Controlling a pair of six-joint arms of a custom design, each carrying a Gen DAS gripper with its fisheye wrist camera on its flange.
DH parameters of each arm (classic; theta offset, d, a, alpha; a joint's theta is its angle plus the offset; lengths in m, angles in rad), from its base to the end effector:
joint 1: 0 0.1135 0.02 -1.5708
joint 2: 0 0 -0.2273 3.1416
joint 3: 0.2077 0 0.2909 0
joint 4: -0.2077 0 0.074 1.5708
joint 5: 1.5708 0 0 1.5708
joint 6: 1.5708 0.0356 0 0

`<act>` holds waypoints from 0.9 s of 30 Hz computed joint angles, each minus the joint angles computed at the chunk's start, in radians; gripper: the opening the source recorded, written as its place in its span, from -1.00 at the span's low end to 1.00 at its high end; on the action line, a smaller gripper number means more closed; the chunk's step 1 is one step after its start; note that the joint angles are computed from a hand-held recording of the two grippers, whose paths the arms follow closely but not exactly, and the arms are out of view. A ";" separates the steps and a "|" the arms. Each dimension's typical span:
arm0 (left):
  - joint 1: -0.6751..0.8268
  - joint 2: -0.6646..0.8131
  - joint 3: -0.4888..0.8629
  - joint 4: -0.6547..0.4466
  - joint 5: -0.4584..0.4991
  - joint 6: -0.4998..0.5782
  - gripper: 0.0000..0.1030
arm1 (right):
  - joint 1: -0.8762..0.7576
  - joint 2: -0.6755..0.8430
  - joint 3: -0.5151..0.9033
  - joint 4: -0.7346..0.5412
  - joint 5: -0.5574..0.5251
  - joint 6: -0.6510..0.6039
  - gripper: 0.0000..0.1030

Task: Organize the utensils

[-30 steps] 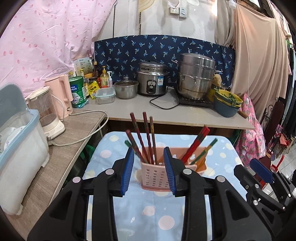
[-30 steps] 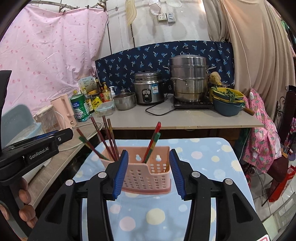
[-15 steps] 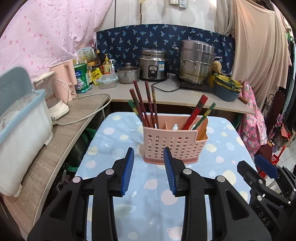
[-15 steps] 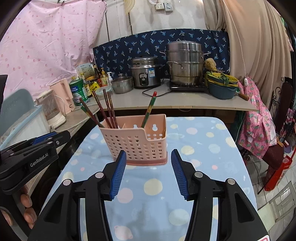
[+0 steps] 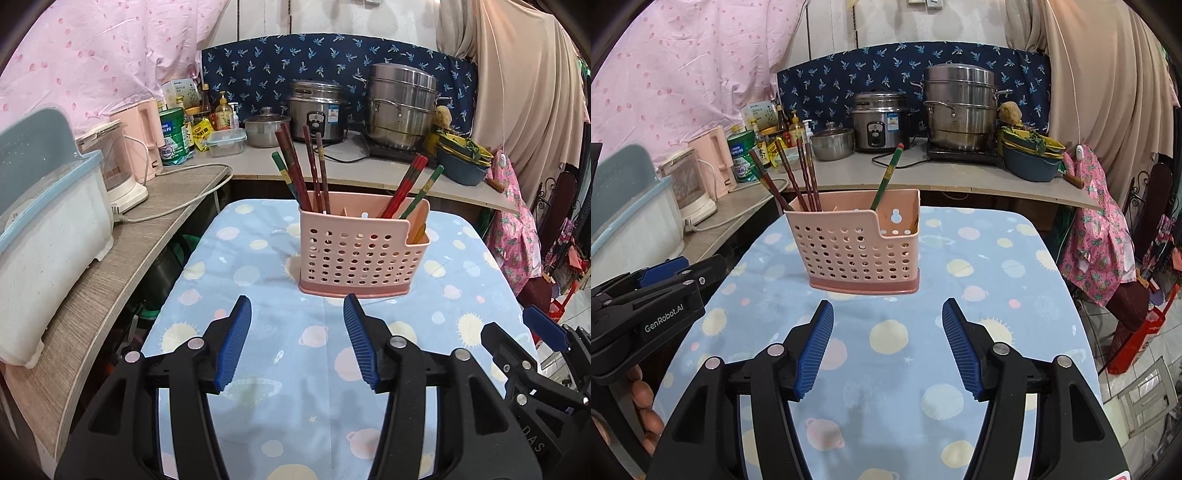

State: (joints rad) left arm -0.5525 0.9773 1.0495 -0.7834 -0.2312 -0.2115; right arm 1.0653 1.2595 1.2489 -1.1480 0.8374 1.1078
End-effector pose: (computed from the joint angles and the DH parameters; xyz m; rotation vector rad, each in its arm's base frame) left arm 0.2211 -0.1268 0.3114 0.2649 2.2477 -0.1427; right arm 0.1562 0.2277 0.2972 0.2539 2.2170 -0.0492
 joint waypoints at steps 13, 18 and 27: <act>0.020 -0.014 -0.063 0.027 -0.012 0.003 0.56 | -0.022 0.037 -0.017 0.029 -0.031 -0.020 0.42; 0.019 -0.003 -0.070 0.029 -0.022 0.004 0.74 | -0.040 0.047 -0.015 0.045 -0.045 -0.038 0.49; 0.034 0.066 -0.043 0.030 -0.009 0.009 0.84 | -0.079 0.055 -0.024 0.075 -0.068 -0.066 0.63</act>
State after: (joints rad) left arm -0.5181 1.0430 1.0068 -0.7536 -0.2404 -0.2025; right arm 0.9860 1.3149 1.2253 -1.0725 0.7697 1.0415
